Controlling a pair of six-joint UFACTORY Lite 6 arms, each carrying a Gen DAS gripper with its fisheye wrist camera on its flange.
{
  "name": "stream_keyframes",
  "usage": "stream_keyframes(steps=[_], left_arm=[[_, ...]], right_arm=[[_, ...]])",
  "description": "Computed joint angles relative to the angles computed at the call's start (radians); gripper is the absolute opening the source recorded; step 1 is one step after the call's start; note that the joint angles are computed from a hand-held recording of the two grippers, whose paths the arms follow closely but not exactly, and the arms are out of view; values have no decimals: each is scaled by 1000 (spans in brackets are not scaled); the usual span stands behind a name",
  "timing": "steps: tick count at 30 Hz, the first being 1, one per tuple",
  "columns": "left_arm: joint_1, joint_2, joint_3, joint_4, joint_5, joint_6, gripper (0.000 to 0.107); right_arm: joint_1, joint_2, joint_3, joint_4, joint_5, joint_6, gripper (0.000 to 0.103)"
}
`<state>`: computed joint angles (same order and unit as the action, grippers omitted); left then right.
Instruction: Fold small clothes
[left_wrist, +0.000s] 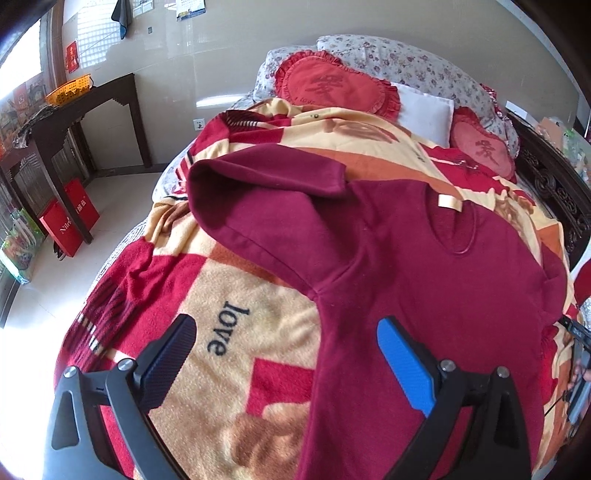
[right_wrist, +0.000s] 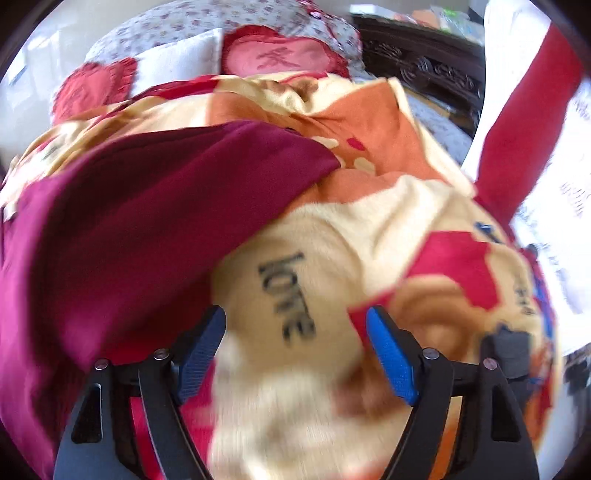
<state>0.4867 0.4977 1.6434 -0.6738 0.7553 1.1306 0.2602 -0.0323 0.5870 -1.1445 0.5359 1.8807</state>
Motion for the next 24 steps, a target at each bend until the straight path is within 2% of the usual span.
stream_keyframes(steps=[2, 4, 6, 8, 11, 12, 15, 17, 22, 24], left_arm=[[-5, -22, -24, -12, 10, 13, 100], [-11, -45, -50, -23, 15, 25, 100], [-14, -68, -73, -37, 31, 40, 100], [-18, -85, -85, -44, 51, 47, 100], [-27, -114, -106, -61, 69, 62, 100], [-30, -126, -113, -67, 74, 69, 100], [-38, -151, -122, -69, 91, 63, 100], [-40, -161, -123, -81, 106, 67, 100], [-53, -161, -100, -70, 121, 27, 100], [-52, -152, -80, -65, 131, 14, 100]], right_arm=[[94, -191, -69, 132, 58, -119, 62], [233, -389, -83, 307, 195, -239, 62], [366, -501, -36, 406, 325, -302, 62], [537, -539, 72, 451, 495, -315, 62], [772, -450, 337, 442, 714, -327, 62], [824, -411, 410, 428, 750, -328, 62], [912, -264, 663, 408, 812, -384, 62], [894, -186, 778, 421, 784, -454, 62], [796, 68, 984, 407, 796, -556, 62], [734, 149, 1018, 414, 744, -555, 62]])
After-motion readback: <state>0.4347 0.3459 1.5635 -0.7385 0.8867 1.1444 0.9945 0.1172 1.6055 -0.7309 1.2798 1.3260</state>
